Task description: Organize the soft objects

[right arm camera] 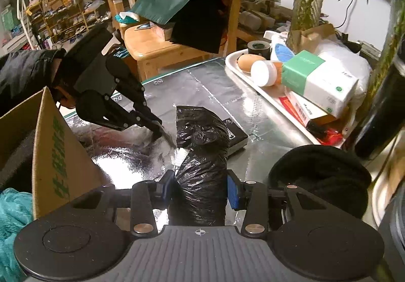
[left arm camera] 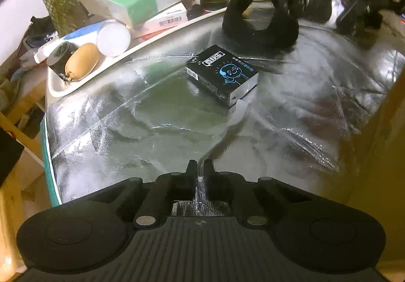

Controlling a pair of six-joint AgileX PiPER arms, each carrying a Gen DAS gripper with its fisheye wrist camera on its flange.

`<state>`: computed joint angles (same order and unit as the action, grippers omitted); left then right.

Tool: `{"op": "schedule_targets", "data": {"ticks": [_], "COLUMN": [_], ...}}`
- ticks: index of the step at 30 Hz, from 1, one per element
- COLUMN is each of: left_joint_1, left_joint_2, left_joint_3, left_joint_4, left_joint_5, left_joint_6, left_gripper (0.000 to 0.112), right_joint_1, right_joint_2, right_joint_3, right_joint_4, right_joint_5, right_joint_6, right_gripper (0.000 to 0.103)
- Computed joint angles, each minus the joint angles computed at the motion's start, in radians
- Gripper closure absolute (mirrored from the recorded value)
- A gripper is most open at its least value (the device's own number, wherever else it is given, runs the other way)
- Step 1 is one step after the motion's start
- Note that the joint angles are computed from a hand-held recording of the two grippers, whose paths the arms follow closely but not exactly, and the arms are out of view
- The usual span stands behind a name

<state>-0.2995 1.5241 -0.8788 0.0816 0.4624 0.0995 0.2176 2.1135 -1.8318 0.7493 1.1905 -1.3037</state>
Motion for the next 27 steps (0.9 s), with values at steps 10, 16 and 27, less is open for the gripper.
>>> {"op": "schedule_targets", "data": {"ticks": [10, 16, 27], "left_joint_1": [-0.011, -0.01, -0.168], "left_joint_2": [-0.07, -0.189, -0.354], "left_joint_3": [0.009, -0.012, -0.107], "left_joint_4": [0.187, 0.18, 0.333], "left_joint_5": [0.018, 0.099, 0.379], "left_joint_6": [-0.289, -0.407, -0.795], "left_gripper": [0.109, 0.11, 0.11], "right_joint_1": [-0.041, -0.06, -0.061], "right_joint_2": [-0.163, -0.309, -0.574], "right_joint_3": [0.176, 0.31, 0.506], "right_joint_4": [0.021, 0.008, -0.043], "right_joint_5": [-0.094, -0.171, -0.227], "right_joint_6": [0.007, 0.091, 0.237], "right_gripper": [0.058, 0.058, 0.058]}}
